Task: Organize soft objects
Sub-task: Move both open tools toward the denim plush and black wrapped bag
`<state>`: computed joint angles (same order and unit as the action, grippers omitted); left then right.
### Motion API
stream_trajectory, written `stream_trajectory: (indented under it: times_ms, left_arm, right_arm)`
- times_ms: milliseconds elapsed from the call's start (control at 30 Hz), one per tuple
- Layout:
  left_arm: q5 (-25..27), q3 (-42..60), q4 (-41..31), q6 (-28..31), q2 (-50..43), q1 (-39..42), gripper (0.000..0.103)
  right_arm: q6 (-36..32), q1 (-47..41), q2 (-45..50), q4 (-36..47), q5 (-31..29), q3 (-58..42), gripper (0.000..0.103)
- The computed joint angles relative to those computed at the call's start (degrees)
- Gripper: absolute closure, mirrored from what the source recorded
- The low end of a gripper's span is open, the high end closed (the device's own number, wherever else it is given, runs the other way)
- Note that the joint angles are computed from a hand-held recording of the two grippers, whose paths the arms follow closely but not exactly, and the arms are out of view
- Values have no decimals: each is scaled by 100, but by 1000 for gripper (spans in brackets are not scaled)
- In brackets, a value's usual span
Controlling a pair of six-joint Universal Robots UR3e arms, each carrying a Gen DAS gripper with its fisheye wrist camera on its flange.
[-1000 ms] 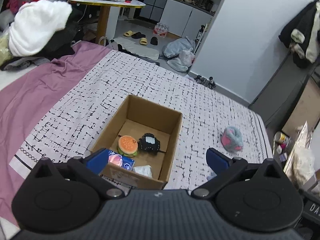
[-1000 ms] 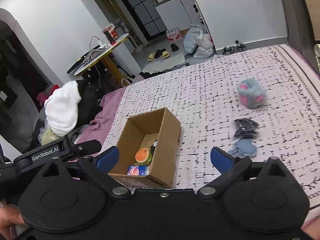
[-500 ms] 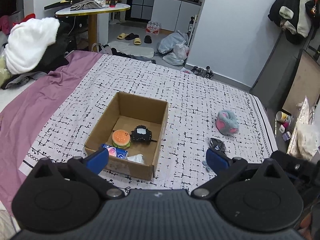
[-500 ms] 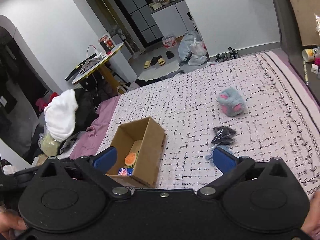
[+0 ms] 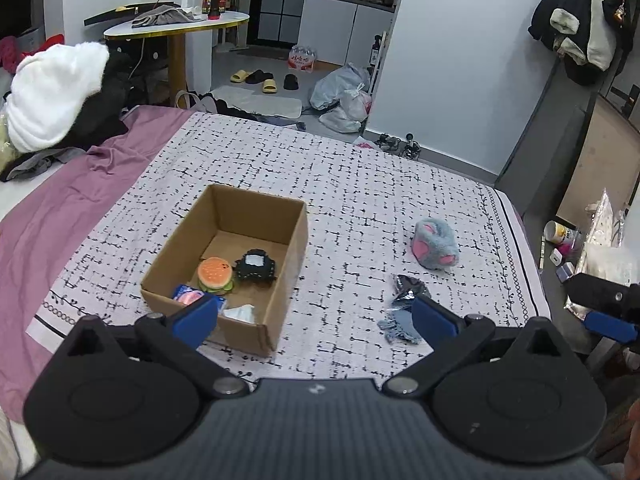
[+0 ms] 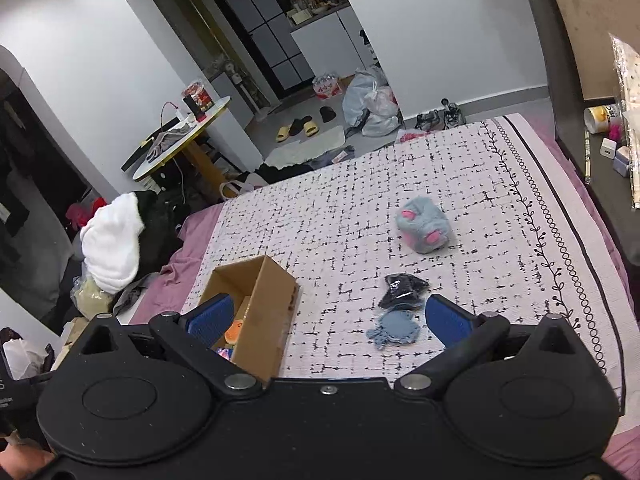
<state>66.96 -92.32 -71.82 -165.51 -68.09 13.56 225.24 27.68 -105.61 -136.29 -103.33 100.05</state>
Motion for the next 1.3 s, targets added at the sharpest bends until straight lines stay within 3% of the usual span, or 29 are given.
stream_trajectory:
  times_ms: [367,700,933,1300]
  left_arm:
    - [603,-354,1036,-873,-410,-1085,1]
    - [1190,-139,1715,-1631,-1589,-1981,3]
    - [1509,-62,2239,-2011,-2389,-2390,3]
    - [1899,127,3098,-2547,-3767,-3160,4]
  right_arm:
    - [-542,-1245,-687,-188,1419,906,0]
    - [-1248,-2414,-469,-521,2911,1318,0]
    - [-1227,-3013,-156,-1945,3557,2297,0]
    - [-1417,-3842,89,-2907,4406,3203,0]
